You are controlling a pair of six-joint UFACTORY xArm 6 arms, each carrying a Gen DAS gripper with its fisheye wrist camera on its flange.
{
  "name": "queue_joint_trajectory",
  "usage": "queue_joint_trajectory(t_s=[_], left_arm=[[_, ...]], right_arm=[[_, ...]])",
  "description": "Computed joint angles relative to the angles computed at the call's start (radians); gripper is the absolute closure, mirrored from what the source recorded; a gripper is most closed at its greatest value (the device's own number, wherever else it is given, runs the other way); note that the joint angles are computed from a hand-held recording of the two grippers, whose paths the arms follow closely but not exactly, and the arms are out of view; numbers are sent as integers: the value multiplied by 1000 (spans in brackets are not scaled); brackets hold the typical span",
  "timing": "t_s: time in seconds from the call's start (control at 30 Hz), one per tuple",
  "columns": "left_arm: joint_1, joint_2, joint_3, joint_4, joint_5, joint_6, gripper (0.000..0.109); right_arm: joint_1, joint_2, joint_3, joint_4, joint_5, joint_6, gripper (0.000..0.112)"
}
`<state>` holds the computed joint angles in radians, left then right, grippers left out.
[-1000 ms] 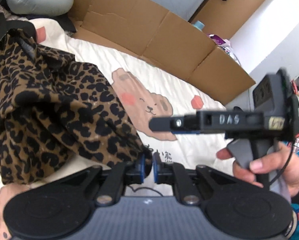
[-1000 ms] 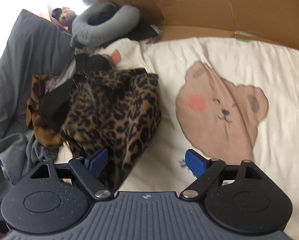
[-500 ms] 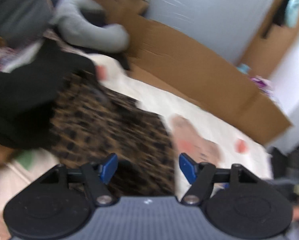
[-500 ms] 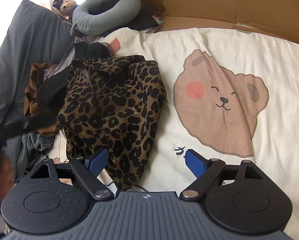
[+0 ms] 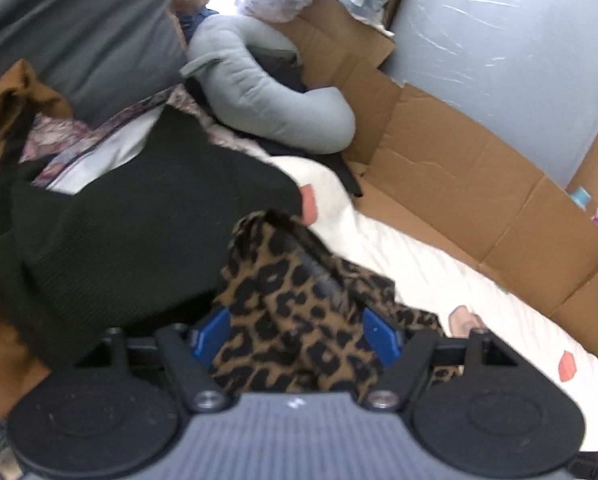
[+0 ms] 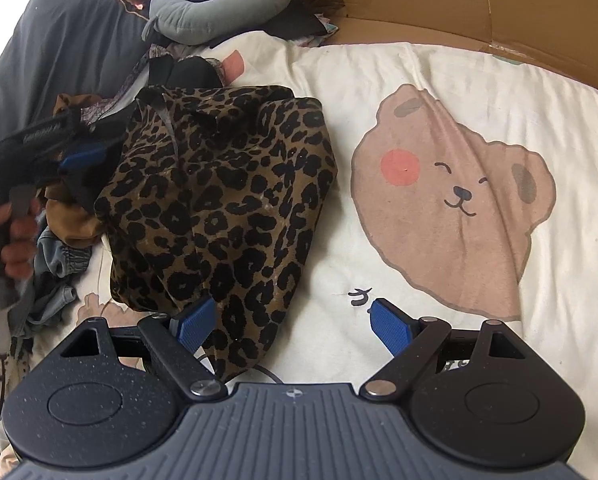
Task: Fold clothes
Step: 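Lift the leopard-print garment with the left tool and pull it off the pile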
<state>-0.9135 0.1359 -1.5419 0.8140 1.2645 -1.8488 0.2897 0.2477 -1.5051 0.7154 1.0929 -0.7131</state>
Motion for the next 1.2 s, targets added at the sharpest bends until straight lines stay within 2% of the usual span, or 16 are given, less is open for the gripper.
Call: queue_joint_trajectory(t_s=[0.13, 0.3, 0.37, 0.4, 0.47, 0.57, 0.73, 0.9, 1.2], left_arm=[[28, 23, -4, 0, -35, 15, 33], [67, 32, 21, -4, -91, 7, 43], [78, 49, 7, -23, -79, 25, 72], [86, 53, 6, -35, -81, 23, 79], [89, 46, 19, -35, -100, -6, 104], [84, 37, 31, -21, -118, -45, 106], [57, 47, -3, 9, -152, -23, 107], [22, 80, -71, 14, -166, 3, 107], [-35, 150, -202, -4, -240, 70, 107]], right_arm=[[2, -2, 3, -7, 1, 2, 26], [2, -8, 11, -12, 6, 0, 26], [2, -8, 12, -14, 6, 3, 26], [2, -8, 13, -15, 6, 4, 26], [1, -9, 15, -15, 4, 3, 26], [-5, -9, 15, -11, 3, -1, 26], [-13, -8, 2, -7, 4, 4, 26], [-23, -10, -17, 21, 5, 12, 26], [-44, -7, -72, 91, 16, 21, 26]])
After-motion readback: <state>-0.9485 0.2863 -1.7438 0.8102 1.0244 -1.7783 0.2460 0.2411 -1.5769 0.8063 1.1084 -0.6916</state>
